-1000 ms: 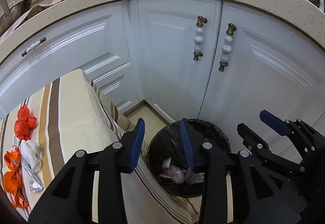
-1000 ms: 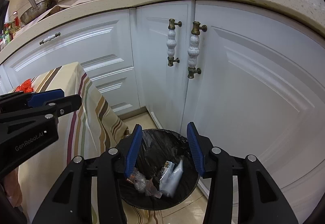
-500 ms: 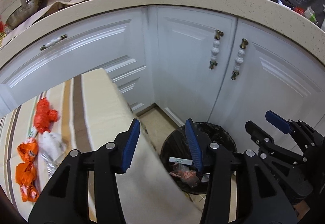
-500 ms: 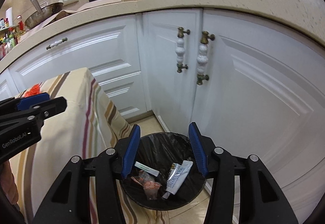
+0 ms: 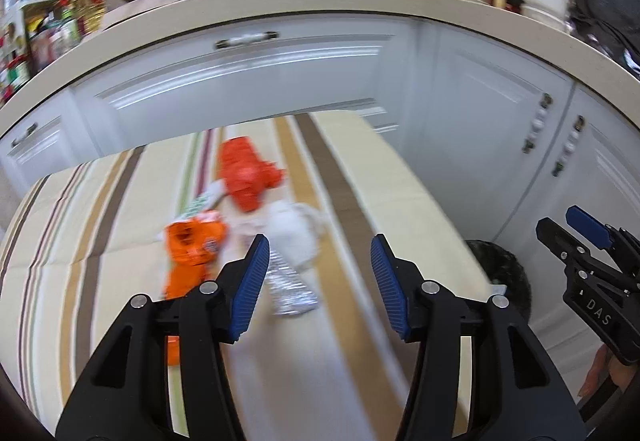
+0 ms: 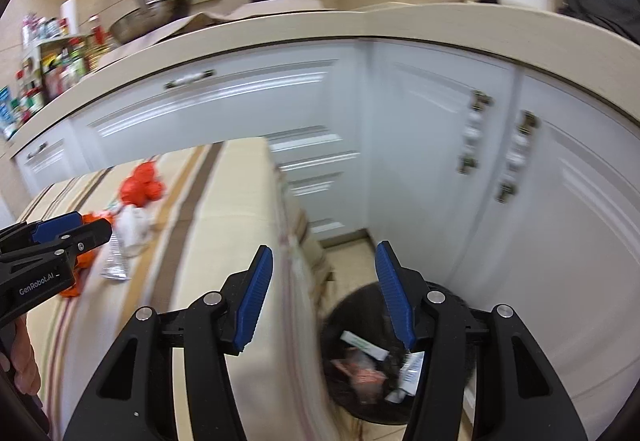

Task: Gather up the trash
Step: 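Move both tools back over the table, then grasp the orange plastic bag with the left tool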

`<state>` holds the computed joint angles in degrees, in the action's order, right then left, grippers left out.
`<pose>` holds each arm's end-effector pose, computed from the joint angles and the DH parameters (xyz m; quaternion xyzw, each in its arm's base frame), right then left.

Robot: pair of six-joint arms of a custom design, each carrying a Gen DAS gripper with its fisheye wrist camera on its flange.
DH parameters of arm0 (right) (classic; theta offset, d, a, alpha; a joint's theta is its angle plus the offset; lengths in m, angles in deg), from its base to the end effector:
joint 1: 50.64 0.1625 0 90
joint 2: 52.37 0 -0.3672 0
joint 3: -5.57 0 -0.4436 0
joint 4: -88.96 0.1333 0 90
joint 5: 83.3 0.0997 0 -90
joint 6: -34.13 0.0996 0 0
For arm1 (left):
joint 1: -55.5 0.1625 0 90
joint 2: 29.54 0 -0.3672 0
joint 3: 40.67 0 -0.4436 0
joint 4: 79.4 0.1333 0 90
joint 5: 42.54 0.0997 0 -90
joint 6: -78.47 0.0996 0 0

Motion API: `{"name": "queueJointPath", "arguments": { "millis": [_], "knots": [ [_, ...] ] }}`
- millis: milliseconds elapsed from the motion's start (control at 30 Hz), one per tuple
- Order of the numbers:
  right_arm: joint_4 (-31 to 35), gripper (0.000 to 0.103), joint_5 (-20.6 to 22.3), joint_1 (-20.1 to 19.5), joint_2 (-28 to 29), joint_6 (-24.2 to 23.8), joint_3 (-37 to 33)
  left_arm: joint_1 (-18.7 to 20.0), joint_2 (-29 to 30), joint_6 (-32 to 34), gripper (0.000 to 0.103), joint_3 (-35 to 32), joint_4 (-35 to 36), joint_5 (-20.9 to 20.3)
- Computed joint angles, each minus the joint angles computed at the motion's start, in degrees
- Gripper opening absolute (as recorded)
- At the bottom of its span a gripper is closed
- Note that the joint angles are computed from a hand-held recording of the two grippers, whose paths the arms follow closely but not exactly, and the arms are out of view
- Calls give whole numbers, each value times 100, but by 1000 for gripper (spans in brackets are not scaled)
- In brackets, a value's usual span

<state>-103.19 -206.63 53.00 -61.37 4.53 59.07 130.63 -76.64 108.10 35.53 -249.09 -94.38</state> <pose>0.2657 -0.7616 -0.0513 0.1807 -0.8312 0.4225 0.3129 -0.0071 -0.7859 0.2431 0.1943 0.8437 -0.3625 0.3450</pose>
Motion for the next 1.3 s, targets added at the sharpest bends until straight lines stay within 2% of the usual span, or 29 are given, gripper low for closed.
{"name": "queueJointPath", "arguments": {
  "millis": [67, 433, 500, 567, 867, 1000, 1200, 1300],
  "knots": [
    [241, 53, 97, 69, 189, -24, -276, 68, -101, -20, 55, 41, -57, 80],
    [1322, 53, 487, 345, 1029, -156, -1465, 325, -494, -139, 56, 209, -223, 356],
    [1460, 53, 510, 371, 1135, -149, -1627, 362, -533, -167, 57, 214, -196, 346],
    [1598, 53, 530, 388, 1238, -151, -1793, 392, -576, -198, 63, 247, -195, 325],
    [1976, 53, 437, 424, 1499, -100, -2212, 495, -519, -226, 64, 238, -34, 246],
    [2072, 53, 402, 432, 1575, -94, -2346, 544, -404, -247, 64, 92, 95, 237],
    [2297, 54, 384, 433, 1732, -76, -2614, 634, -382, -283, 63, 16, 320, -28],
    [2426, 54, 380, 448, 1839, -84, -2792, 660, -404, -274, 53, 12, 421, -170]
  ]
}}
